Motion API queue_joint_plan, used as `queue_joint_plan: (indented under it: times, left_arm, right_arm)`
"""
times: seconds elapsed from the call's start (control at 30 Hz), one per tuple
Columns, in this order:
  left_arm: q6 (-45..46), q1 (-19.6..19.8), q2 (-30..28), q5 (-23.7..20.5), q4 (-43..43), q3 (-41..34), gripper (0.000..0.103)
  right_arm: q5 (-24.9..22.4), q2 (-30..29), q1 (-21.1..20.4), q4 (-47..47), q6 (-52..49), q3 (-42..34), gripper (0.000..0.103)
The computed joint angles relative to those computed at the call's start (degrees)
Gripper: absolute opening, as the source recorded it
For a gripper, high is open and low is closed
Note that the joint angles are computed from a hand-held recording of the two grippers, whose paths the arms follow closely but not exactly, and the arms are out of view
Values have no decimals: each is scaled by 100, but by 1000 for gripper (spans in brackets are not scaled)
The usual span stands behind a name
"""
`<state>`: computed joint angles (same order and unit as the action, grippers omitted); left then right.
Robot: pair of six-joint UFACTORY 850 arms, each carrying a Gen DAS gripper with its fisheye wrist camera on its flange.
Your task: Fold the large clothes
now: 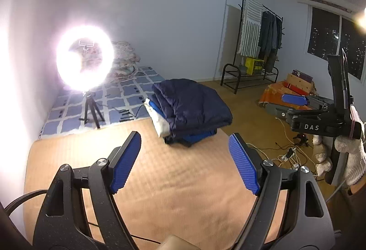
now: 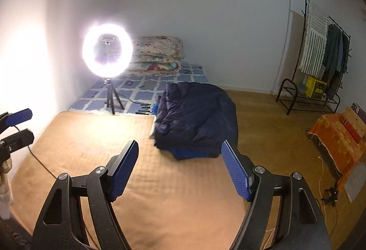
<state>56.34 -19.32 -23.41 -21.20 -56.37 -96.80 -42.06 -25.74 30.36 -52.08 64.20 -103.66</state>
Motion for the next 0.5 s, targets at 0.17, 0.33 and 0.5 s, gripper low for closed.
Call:
queue_joint_plan:
  times: [0.17,0.33,0.5]
  left_arm:
    - [687,-12,649,304,-581,983,82]
    - [1723,9,1029,510,-1661,1653,93]
    - [2615,11,1194,614,-2525,2041,94]
  right_arm:
    - [-110,204,345,-482,807,501,76]
    - [-285,313,648,-1057,1646,939,79]
    - [-303,391,799,-1318,2296,1293,80]
